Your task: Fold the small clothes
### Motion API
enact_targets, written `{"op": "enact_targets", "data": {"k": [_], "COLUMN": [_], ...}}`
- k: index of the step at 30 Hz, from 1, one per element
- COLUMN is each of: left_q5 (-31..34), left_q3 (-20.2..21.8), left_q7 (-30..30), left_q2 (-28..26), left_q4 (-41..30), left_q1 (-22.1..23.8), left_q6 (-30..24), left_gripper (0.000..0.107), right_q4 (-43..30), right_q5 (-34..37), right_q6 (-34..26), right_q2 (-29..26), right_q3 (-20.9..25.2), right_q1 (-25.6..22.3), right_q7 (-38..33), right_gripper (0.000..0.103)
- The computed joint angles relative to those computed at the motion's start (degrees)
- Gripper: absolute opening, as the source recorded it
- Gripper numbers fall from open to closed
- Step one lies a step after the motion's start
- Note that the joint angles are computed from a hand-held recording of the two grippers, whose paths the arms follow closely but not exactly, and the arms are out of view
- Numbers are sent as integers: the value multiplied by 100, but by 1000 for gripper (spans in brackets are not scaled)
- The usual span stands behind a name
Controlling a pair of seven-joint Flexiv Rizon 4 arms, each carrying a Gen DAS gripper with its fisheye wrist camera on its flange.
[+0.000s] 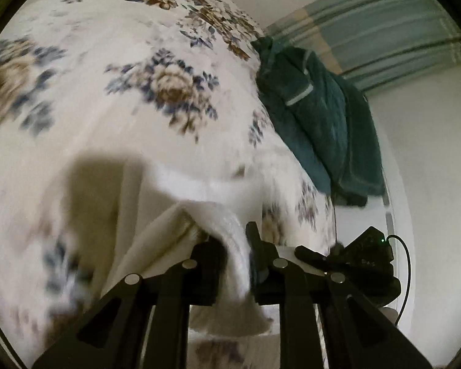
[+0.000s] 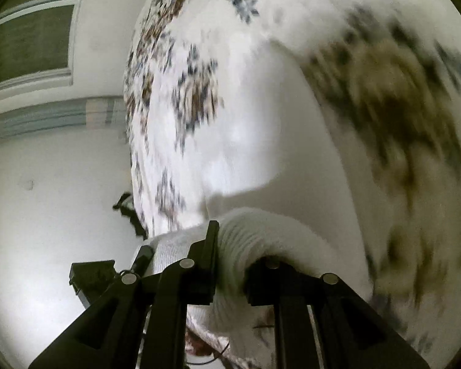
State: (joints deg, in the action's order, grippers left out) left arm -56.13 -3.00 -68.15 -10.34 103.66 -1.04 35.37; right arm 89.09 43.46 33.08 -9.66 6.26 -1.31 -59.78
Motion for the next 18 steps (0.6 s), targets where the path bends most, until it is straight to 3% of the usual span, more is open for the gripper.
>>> {"op": "enact_targets", "data": {"k": [1, 2, 3, 4, 5, 8, 13, 15, 18], "left_q5": [132, 259, 262, 162, 151, 322, 1242, 1763, 1958], "left_q3": [-67, -138, -190, -265, -312, -343, -179, -93, -130], "left_q7": [-145, -247, -276, -243, -309, -452, -289, -292, -104], "left_q2": [-357, -648, -818, -990, -1130, -1243, -1049, -1057, -1094], "left_q4": [-382, -688, -874, -1044, -1213, -1337, -995, -891, -701], "left_q1": [3, -18, 15, 59, 103, 209, 271, 232, 184], "left_q6": [75, 231, 346, 519, 611, 727, 415, 145, 79], "left_gripper": [24, 45, 62, 64, 64, 64, 64, 64, 60], "right_q4": [-359, -532, -710, -701, -685, -631, 179, 620, 1073], "right_q5": [85, 137, 343, 339, 302, 40, -1128, -1163, -803], "right_q6": [20, -218, -82, 19, 269, 472, -116, -139, 88], "right_q2": [-352, -545, -763, -822, -851, -775, -82, 150, 299], "right_q3": [4, 39, 28, 111, 96, -76, -151, -210, -245], "right_q1": [-97, -352, -447, -585, -563, -446, -226, -123, -71], "right_q7": [-29, -69, -253, -271, -282, -262, -516, -575, -758], "right_gripper": [21, 32, 39, 55, 58, 58, 58, 58, 58]}}
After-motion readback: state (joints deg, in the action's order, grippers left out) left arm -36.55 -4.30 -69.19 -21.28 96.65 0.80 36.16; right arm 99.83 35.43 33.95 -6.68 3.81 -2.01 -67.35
